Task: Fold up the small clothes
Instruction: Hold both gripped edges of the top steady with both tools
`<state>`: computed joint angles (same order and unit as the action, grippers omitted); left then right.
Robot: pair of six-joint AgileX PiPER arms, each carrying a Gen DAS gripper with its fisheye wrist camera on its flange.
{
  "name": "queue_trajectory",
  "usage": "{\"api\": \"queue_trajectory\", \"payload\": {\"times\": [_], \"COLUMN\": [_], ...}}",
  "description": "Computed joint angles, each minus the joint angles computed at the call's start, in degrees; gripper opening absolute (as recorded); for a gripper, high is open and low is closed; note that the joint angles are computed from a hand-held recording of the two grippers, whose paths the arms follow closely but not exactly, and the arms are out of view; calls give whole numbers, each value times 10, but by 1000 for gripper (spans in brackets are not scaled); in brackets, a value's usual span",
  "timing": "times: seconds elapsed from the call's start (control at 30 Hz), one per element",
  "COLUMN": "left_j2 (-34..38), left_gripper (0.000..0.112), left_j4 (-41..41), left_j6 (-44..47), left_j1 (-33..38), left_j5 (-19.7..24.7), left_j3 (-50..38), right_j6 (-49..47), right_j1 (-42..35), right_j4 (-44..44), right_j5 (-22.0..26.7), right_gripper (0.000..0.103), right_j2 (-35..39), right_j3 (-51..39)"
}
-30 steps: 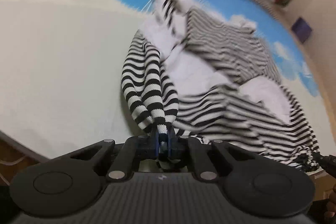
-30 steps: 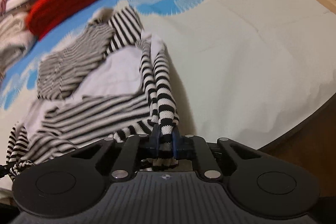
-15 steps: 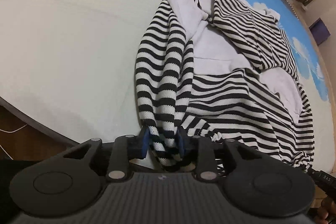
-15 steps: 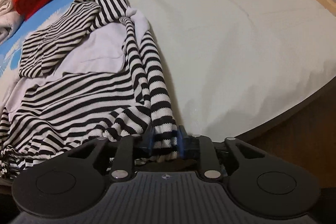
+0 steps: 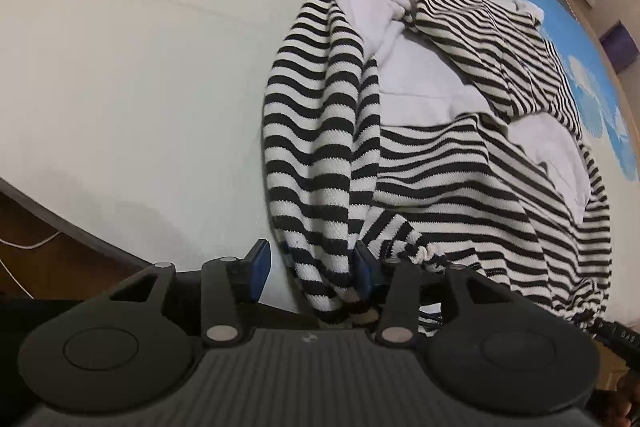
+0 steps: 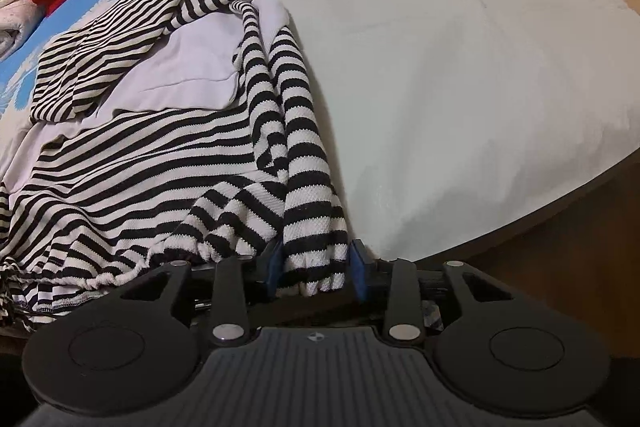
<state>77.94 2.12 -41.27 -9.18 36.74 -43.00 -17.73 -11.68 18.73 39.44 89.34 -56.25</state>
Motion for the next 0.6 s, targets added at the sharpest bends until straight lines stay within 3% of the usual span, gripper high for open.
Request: {"api": "queue_trajectory", "payload": {"times": [0.1, 0.6], "left_j2": [-3, -18], "left_gripper": [49, 48], "left_j4": [-17, -58], "left_j6": [20, 36], "left_j1": [7, 31], "left_j5": [-1, 1], "left_j3": [2, 11], "right_j6": [-8, -12], "right_j1": [-1, -7], "right_j4": [8, 18], "right_j5": [-5, 1], "right_gripper": [29, 31], "right_j2": [-5, -1], "right_j3": [5, 1]}}
